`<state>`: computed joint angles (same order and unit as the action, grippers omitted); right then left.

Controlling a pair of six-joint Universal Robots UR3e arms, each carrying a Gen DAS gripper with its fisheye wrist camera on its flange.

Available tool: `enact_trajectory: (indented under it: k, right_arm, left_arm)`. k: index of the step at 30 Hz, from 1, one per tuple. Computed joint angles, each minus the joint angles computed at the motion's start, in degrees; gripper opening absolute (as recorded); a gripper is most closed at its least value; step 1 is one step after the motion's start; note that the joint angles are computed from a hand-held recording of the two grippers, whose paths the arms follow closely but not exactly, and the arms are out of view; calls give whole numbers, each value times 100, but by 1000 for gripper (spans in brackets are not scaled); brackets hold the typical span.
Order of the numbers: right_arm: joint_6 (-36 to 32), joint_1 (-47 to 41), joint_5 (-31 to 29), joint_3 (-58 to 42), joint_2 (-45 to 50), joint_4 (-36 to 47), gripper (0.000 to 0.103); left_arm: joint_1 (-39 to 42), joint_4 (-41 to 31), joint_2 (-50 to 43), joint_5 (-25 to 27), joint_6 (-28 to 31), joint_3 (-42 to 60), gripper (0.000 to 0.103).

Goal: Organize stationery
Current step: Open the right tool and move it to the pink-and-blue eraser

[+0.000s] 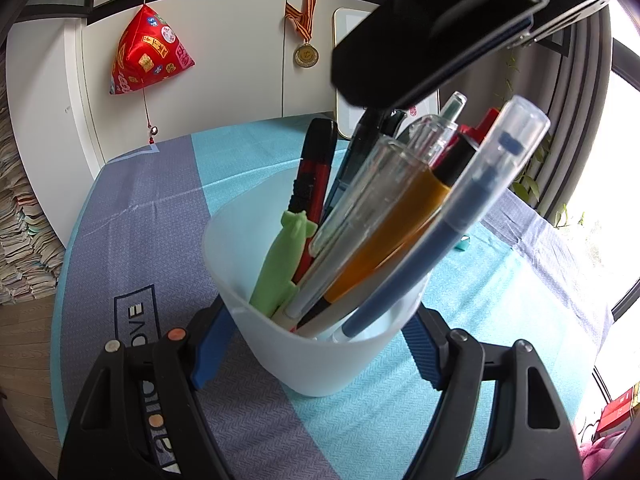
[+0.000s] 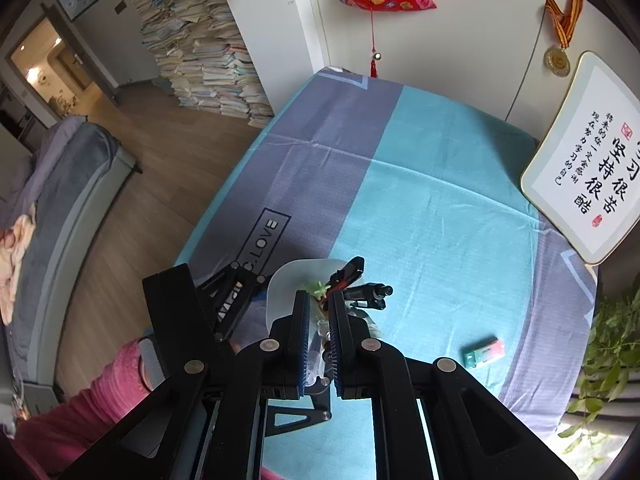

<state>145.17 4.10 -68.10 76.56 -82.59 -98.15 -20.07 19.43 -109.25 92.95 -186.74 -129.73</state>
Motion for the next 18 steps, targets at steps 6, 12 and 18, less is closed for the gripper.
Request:
enact_trajectory:
  k: [6,12,18]
  right_arm:
    - [-101,-414,307,265,-370,-11,10]
    - [238,-1333,547,663,-601,-237,12]
    - [1337,-1802,-435,1279,-57,-1410,33]
  left_arm:
    - [-1,-2,0,2,0,2,76]
    - [-38,47,-7,39,-12,-28,76]
    - [59,95,34,-132,43,-103,80]
